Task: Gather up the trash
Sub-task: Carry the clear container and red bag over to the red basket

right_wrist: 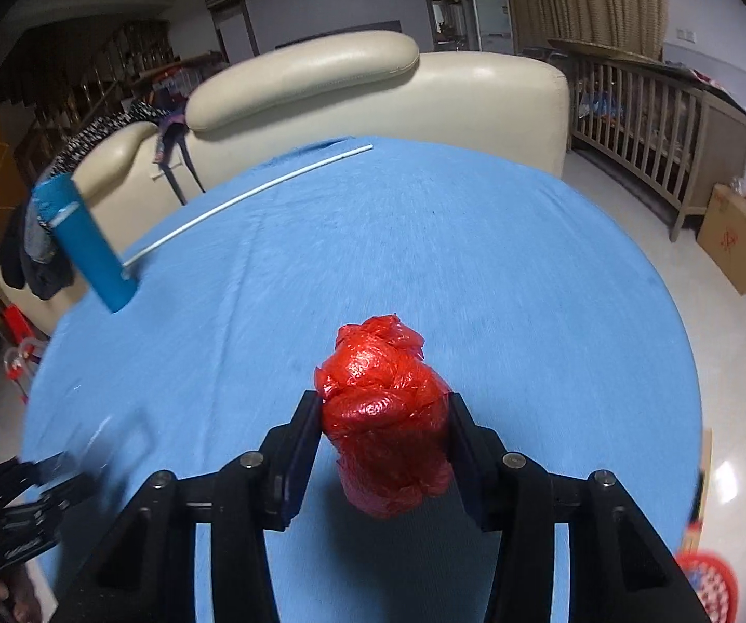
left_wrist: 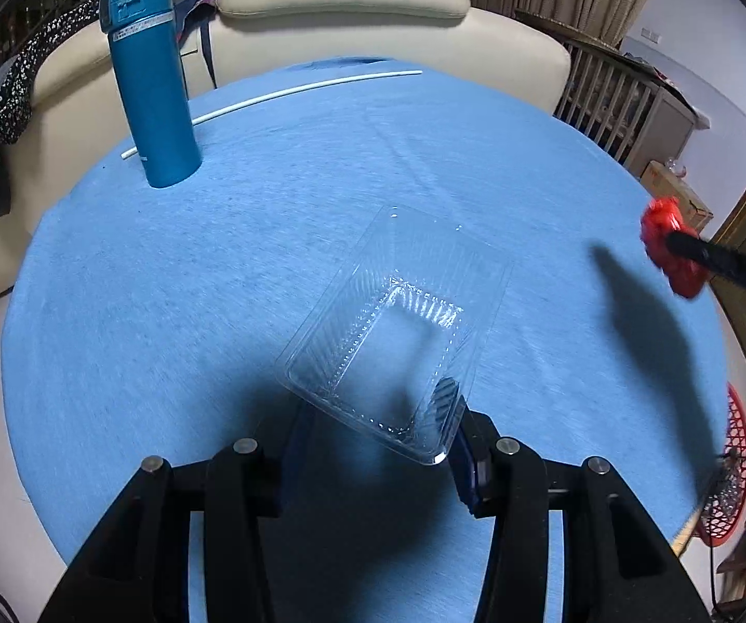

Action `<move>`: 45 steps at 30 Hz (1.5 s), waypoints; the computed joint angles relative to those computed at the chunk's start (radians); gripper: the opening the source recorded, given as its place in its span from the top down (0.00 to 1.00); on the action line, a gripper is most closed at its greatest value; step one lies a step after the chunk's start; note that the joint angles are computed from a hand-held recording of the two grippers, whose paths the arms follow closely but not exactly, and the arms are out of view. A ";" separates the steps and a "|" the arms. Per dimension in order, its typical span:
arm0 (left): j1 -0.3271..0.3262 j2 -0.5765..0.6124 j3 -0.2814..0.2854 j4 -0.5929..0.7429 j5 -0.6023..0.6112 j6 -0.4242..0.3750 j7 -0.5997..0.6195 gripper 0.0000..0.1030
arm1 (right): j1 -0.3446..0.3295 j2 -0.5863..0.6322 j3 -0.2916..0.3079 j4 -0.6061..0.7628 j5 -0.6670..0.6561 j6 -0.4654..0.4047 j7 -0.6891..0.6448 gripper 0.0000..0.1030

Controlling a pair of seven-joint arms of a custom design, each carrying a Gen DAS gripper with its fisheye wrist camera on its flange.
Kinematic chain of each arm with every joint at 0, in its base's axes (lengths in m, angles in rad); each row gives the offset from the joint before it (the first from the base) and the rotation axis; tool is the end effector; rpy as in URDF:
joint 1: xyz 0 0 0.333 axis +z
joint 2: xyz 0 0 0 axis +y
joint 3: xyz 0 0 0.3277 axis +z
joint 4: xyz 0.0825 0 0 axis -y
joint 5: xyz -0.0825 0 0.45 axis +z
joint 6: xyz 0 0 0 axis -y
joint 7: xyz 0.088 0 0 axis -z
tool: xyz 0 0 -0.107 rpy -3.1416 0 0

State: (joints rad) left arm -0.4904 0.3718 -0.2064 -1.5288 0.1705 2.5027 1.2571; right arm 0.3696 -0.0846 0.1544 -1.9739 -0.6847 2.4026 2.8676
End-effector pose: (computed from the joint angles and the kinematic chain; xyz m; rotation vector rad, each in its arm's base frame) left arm 0.6127 -0.4833 0.5074 -1.4819 2.3637 -0.8159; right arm 0.5530 0.3174 0.5548 -1.4082 2.0642 -0.6887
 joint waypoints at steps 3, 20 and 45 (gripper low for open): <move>-0.022 -0.035 0.002 -0.043 0.029 0.015 -0.042 0.52 | 0.017 -0.070 0.026 -0.069 -0.008 -0.010 0.049 0.52; -0.055 -0.177 -0.049 -0.200 0.157 0.081 -0.160 0.52 | 0.019 -0.332 0.161 -0.290 -0.065 -0.024 0.338 0.52; -0.117 -0.163 -0.079 -0.185 0.242 0.057 -0.139 0.52 | 0.038 -0.651 0.231 -0.529 0.002 -0.134 0.509 0.52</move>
State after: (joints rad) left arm -0.6070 0.2084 -0.2852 -1.7133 0.4123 2.5597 1.1179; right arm 0.4074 -0.7354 0.3853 -2.5028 -0.6828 2.2688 3.3765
